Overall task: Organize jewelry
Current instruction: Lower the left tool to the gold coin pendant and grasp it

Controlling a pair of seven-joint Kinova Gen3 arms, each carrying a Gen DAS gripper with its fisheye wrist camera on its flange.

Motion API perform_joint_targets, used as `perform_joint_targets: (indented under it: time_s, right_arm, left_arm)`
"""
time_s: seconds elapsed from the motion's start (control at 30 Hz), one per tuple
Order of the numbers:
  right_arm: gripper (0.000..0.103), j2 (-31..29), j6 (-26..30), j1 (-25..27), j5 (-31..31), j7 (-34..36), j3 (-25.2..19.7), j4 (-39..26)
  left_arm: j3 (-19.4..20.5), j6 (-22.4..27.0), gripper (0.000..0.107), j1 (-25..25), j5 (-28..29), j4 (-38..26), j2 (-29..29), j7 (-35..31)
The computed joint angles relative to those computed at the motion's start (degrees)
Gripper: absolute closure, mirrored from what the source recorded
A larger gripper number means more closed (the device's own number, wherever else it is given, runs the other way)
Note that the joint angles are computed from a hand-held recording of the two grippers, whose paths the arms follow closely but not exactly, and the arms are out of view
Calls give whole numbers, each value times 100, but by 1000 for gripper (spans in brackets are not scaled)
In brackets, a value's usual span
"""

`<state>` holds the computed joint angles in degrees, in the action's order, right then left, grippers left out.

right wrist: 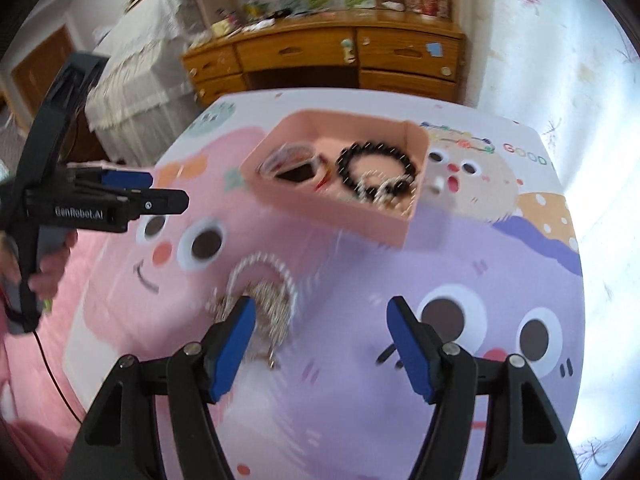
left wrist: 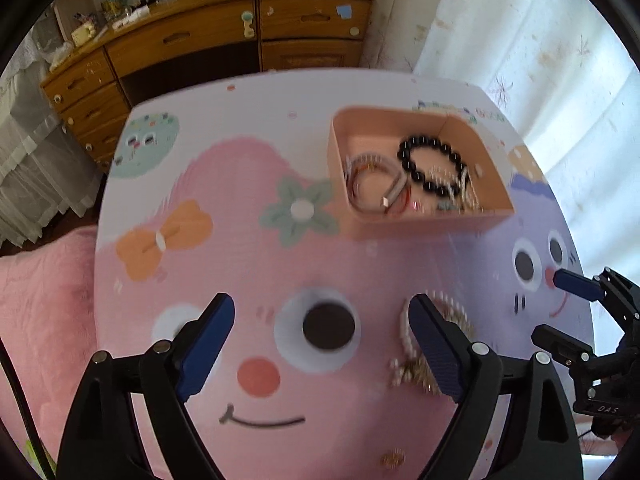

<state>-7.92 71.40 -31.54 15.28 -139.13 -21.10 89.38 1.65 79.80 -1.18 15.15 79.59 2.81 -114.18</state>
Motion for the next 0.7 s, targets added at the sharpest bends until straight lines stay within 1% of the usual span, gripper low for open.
perform_joint_targets:
  time_s: [0.07,0.13,0.23,0.3,0.33,0.37,0.4,0.43,0.5,0.53,0.67,0.7]
  right_arm:
    - [29,-31,-30,-86,130,-66,-143,87]
    - [28,-20,-24,-206,324,-146,-336,182]
    - [26,56,48,-411,598,-136,-499,251]
    - [26,123,71,-579,785,-3,-558,311]
    - [26,146,28,-673,863,130,-575,372]
    - [25,160,3,-741,918,205,-570,410]
    - [25,188,-24,-818,991,299,-585,470]
    - [25,233,-2,-883,1020,385,-580,481]
    - [25,312,11,-1000,1047,575,-541,511]
    - [25,330,3,-1052,1075,645,-519,537]
    - [25,369,-123,-1171,1104,776,-415,596]
    - [25,366,-186,-1175,1099,776,-388,616]
  left_arm:
    - [-67,233,20,-89,94,155,-66,-192]
    - [-107,346,20,-140,136,334,-168,-434]
    - [-151,500,20,-179,145,712,-397,-1076]
    - [-183,642,20,-77,32,950,-535,-1542]
    - [-139,629,20,-121,12,1059,-620,-1748]
    - [-179,588,20,-59,-21,1216,-745,-1981]
    - [-321,562,20,107,-35,1356,-857,-2214]
    - [-376,528,20,168,-19,1487,-972,-2447]
    - [-312,463,20,54,68,1712,-1176,-2862]
    - [-371,458,20,77,136,1807,-1256,-3069]
    - [-558,527,20,107,395,2054,-1384,-3647]
    - [-562,457,23,106,418,2148,-1440,-3737]
